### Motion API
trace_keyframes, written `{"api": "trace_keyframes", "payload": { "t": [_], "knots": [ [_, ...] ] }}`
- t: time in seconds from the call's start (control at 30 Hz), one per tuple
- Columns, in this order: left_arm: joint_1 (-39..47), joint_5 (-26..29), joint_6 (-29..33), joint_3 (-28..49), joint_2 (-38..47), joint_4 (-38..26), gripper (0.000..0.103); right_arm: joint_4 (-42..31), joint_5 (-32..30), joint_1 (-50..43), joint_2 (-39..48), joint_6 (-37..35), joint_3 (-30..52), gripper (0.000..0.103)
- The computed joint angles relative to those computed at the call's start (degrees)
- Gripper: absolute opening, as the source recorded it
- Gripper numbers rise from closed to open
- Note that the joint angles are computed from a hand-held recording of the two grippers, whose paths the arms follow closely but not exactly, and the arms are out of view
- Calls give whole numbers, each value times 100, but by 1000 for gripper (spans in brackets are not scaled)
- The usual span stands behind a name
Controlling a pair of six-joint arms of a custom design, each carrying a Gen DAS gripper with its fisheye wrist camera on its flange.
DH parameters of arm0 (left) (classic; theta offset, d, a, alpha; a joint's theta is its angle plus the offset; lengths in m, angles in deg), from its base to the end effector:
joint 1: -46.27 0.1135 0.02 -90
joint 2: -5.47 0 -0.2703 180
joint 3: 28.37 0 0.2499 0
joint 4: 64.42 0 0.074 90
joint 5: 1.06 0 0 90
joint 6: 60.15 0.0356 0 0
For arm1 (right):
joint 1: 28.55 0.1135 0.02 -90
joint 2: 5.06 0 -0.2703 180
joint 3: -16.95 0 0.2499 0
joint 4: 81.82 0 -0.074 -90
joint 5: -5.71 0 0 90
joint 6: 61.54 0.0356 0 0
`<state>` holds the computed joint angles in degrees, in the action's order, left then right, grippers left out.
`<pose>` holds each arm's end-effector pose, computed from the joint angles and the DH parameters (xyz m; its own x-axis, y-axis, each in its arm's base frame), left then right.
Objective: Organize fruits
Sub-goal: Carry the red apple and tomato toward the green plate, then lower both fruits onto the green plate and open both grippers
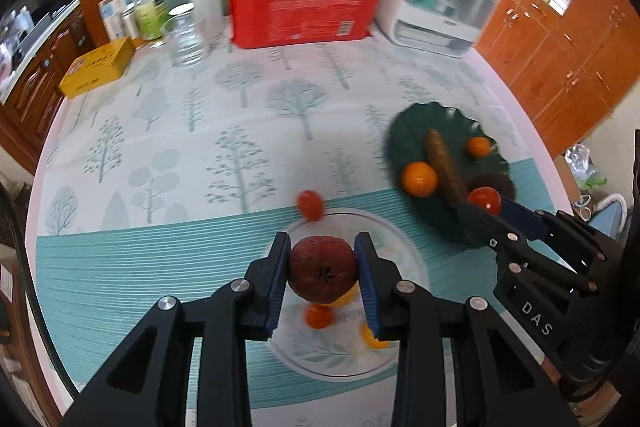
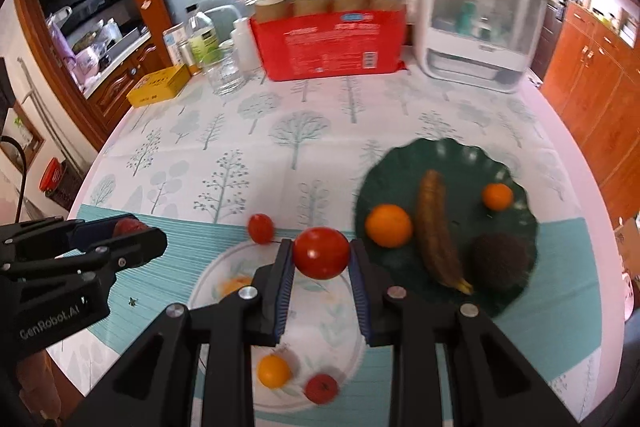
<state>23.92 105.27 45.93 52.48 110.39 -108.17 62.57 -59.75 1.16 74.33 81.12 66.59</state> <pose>0.3279 -0.1456 0.1726 -0.6947 0.5730 -0.4349 0.6822 0.7165 -0.1456 0.2084 0.1019 0.1585 -0.7177 0.4232 -0.5530 0.4454 0.8894 0.1025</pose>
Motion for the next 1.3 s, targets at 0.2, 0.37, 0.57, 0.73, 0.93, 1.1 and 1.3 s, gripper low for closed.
{"api": "trace_keyframes", "payload": {
  "t": [0.2, 0.37, 0.57, 0.73, 0.93, 1.1, 1.3],
  "knots": [
    [-885, -168, -548, -129, -256, 50, 31, -871, 45, -404, -1596, 8, -716, 27],
    [-1648, -385, -1100, 121, -167, 63, 31, -1575, -240, -1462, -2956, -824, -1041, 27],
    [-2347, -759, -1708, 859, 300, 26, 31, -1502, -1366, -3915, -3630, -2972, -1050, 27],
    [-2730, -1086, -2117, 1619, 868, -66, 31, -916, -2445, -5587, -3182, -4386, -968, 27],
    [-3033, -1432, -2376, 2506, 1742, -324, 31, 17, -3052, -6178, -2036, -5046, -1100, 27],
    [-3169, -1591, -2517, 3301, 2581, -675, 31, 742, -3306, -6350, -904, -5312, -1223, 27],
    [-3216, -1700, -2626, 3891, 3219, -938, 32, 1379, -3442, -6385, 141, -5478, -1239, 27]
  ]
}}
